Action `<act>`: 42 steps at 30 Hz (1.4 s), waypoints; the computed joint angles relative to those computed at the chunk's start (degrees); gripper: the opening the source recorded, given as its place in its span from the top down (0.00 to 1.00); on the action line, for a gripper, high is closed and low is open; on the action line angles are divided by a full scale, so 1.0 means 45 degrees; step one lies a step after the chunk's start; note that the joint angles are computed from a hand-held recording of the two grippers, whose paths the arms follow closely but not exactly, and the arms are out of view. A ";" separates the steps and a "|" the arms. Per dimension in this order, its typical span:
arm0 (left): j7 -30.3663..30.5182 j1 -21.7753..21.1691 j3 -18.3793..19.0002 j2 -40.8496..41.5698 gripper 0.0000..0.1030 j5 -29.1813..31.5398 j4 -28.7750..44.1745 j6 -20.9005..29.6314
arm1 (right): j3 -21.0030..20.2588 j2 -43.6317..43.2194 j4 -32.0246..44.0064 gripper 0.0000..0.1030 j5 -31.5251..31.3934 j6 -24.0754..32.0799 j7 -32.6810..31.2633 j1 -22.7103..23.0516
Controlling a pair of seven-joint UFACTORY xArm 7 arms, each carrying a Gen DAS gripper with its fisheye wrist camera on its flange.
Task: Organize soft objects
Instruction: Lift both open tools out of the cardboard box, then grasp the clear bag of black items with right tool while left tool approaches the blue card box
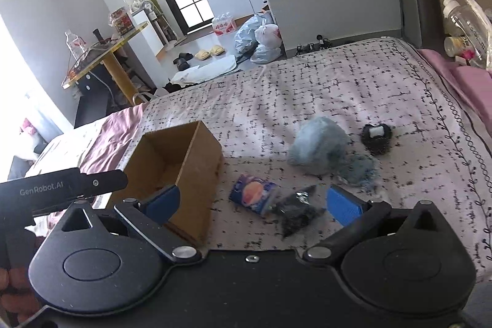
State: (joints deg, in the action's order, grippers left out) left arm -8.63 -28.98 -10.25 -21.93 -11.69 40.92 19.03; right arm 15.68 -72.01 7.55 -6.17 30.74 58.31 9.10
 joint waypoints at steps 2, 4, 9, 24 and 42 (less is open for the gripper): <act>0.0132 -0.0199 0.0048 0.0094 0.24 -0.0165 0.0064 0.0111 | -0.0118 -0.0449 -0.0204 0.00 0.0015 0.0298 -0.0070 0.0117; 0.0076 -0.0210 -0.0059 0.0191 0.23 -0.0154 0.0128 0.0185 | -0.0207 -0.0883 -0.0412 0.00 0.0052 0.0540 -0.0111 0.0213; -0.0346 -0.0267 -0.0303 0.0413 0.05 -0.0222 0.0160 -0.0040 | -0.0481 -0.1661 -0.0919 0.00 0.0217 0.0966 -0.0208 0.0346; -0.1960 -0.0075 -0.1204 0.2135 0.00 0.1010 0.1182 -0.0050 | -0.1403 -0.1329 -0.2365 0.01 0.0768 -0.0731 -0.0520 0.0037; -0.5638 -0.0234 -0.1322 0.4692 0.03 0.3295 0.2543 -0.0272 | -0.4253 0.4887 -0.2756 0.16 0.2718 -0.7336 -0.1864 0.0706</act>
